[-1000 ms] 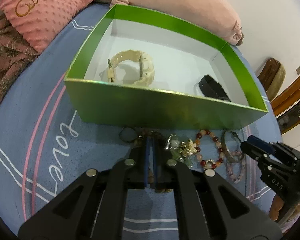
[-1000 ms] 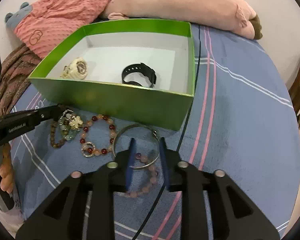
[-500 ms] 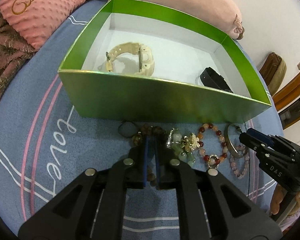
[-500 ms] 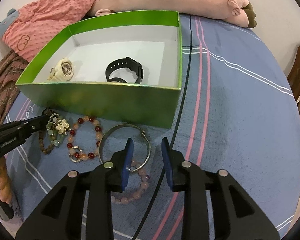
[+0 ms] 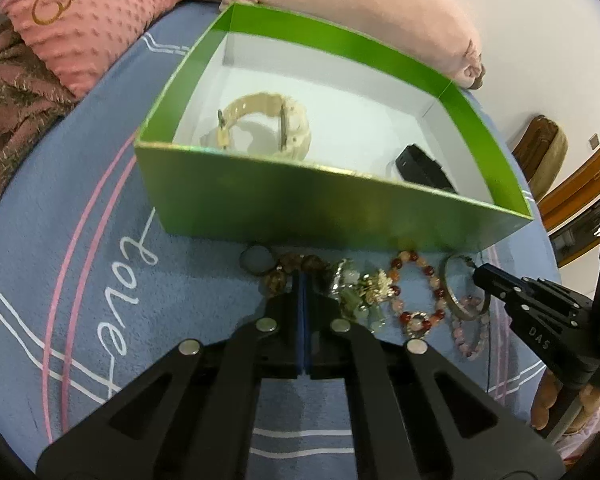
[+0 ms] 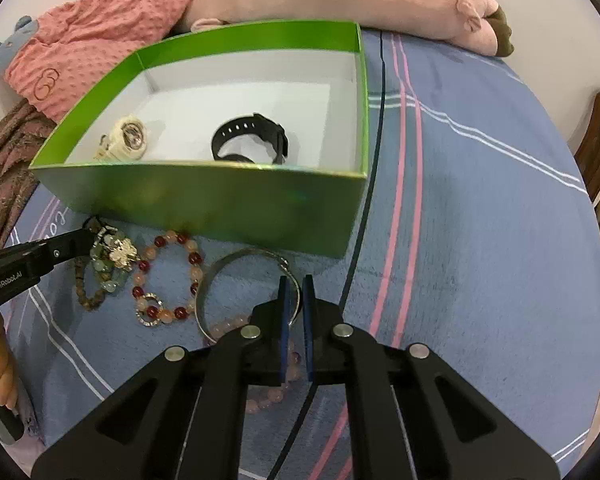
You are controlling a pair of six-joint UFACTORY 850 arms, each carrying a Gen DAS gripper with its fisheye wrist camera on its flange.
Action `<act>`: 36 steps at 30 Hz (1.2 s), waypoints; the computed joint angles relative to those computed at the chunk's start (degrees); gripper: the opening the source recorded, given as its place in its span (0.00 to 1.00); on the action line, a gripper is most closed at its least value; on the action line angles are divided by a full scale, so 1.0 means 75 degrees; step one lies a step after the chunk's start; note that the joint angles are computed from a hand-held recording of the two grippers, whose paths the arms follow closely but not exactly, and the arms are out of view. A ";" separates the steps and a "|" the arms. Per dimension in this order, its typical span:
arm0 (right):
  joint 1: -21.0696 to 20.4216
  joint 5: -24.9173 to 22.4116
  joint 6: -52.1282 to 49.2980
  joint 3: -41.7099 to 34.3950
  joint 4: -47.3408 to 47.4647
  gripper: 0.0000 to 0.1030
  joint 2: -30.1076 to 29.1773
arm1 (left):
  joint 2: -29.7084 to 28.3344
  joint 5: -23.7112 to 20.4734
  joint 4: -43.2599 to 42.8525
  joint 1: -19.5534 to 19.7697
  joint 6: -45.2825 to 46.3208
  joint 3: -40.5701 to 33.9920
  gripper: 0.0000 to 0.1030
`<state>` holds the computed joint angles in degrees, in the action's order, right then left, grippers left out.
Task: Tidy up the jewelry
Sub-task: 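Close the left tool on the brown bead bracelet while the right tool grips the silver bangle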
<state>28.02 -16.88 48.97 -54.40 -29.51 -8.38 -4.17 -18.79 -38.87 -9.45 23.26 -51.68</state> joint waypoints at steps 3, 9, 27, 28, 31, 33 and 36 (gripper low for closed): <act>-0.0002 0.0011 -0.0017 -0.0001 0.0029 0.07 0.0003 | 0.0111 0.0097 -0.0529 0.0007 0.0502 0.0074 0.00; 0.0026 -0.0054 -0.0008 -0.0037 -0.0070 0.07 -0.0030 | 0.0112 0.0171 -0.0215 0.0009 0.0130 0.0038 0.00; -0.0001 -0.0174 -0.0425 -0.0111 0.0293 0.09 -0.0128 | 0.0109 0.0078 0.0643 0.0077 -0.0771 0.0043 0.30; 0.0005 -0.0173 -0.0384 -0.0108 0.0255 0.09 -0.0122 | 0.0055 0.0025 0.0840 0.0052 -0.0929 0.0001 0.25; 0.0011 -0.0174 -0.0064 -0.0071 -0.0062 0.09 -0.0067 | -0.0078 -0.0009 0.1884 -0.0082 -0.1883 -0.0104 0.22; 0.0041 -0.0262 0.0136 -0.0094 -0.0243 0.09 -0.0087 | -0.0110 -0.0014 0.2235 -0.0098 -0.2226 -0.0134 0.22; 0.0044 -0.0316 0.0026 -0.0125 -0.0187 0.09 -0.0133 | -0.0120 0.0026 0.2596 -0.0141 -0.2528 -0.0144 0.22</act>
<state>28.35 -19.25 49.16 -55.34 -30.91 -9.38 -5.07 -18.59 -19.40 -10.50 4.31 -52.76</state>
